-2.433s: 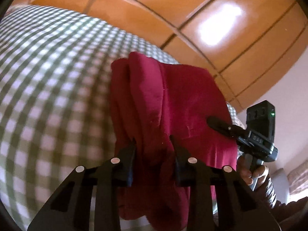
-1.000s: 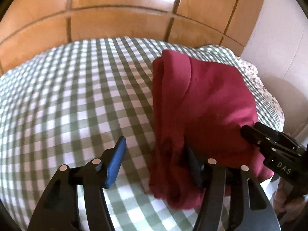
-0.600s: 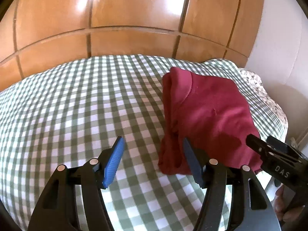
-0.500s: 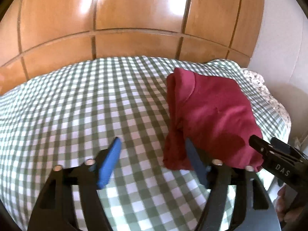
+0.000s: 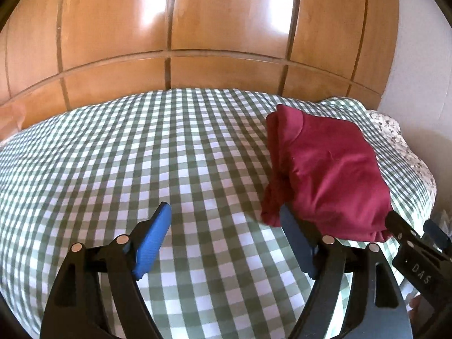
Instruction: Fold small clothes
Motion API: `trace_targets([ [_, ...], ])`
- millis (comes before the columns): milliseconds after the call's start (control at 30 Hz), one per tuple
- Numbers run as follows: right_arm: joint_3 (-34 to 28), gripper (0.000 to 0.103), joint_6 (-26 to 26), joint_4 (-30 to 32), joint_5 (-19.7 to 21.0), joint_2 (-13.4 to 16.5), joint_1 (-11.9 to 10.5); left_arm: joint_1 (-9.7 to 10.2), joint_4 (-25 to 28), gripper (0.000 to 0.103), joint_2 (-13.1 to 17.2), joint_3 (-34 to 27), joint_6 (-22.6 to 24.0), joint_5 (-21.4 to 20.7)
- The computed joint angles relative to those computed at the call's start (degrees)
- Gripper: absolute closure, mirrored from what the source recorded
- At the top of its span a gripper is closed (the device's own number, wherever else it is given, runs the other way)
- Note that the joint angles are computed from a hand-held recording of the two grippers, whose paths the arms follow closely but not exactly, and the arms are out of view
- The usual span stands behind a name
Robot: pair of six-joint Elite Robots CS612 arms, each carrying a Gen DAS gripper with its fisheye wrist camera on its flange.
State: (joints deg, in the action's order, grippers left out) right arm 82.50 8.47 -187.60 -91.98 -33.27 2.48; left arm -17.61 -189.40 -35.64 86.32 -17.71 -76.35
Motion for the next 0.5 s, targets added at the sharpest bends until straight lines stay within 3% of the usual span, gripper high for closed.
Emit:
trace_targets([
  [267, 0.95, 0.002, 0.43, -1.4, -1.93, -0.18, 0.62, -0.51, -0.59, 0.025, -0.46, 1.32, 0.08, 2.75],
  [333, 0.96, 0.002, 0.6, -0.96, -1.99, -0.19, 0.68, -0.64, -0.62, 0.017, -0.49, 1.44, 0.12, 3.52],
  [500, 1.0, 0.002, 1.38, -1.16, -2.19, -0.11, 0.84, -0.85, -1.58, 0.015, -0.49, 1.67, 0.34, 4.93],
])
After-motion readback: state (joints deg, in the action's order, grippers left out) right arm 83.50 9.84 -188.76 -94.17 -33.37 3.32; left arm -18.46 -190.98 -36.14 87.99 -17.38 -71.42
